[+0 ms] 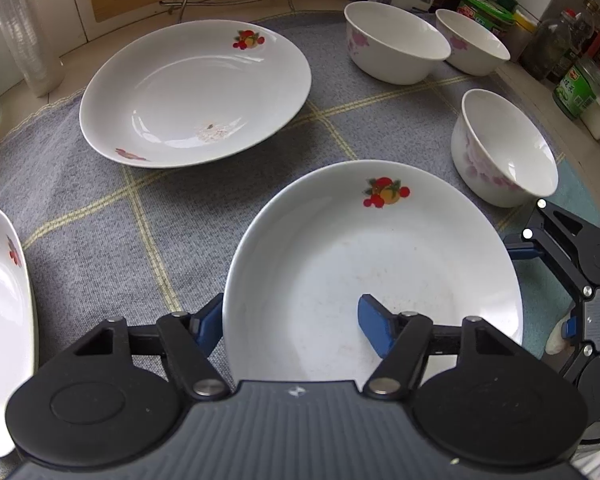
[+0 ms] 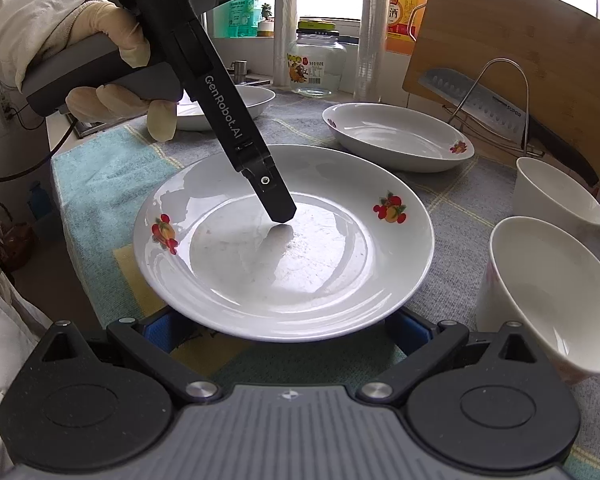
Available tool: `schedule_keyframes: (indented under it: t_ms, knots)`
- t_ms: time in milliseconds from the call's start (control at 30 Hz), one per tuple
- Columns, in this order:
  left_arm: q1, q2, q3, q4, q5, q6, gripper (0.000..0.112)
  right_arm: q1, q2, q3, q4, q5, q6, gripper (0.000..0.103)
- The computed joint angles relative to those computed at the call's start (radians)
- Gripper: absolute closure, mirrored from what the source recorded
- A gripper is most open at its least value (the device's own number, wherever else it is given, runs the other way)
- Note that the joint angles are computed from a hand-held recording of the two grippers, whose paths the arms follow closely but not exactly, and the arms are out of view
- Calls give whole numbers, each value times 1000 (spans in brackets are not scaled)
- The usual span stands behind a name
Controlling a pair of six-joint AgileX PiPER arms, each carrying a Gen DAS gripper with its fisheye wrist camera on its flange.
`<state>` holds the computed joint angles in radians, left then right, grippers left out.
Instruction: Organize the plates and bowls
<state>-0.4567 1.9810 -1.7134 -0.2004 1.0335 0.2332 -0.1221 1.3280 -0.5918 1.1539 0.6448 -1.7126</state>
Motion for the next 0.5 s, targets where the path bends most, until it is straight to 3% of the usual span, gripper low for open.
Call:
schedule_keyframes:
  t_ms: [300,500]
  knots:
    - [2,24,-41,-9,36,26,47,22,6,-21,-47,-4,51,0]
    - [-4,13,-23,1,18,35,47,65,1,-45,-133,-35,169,0]
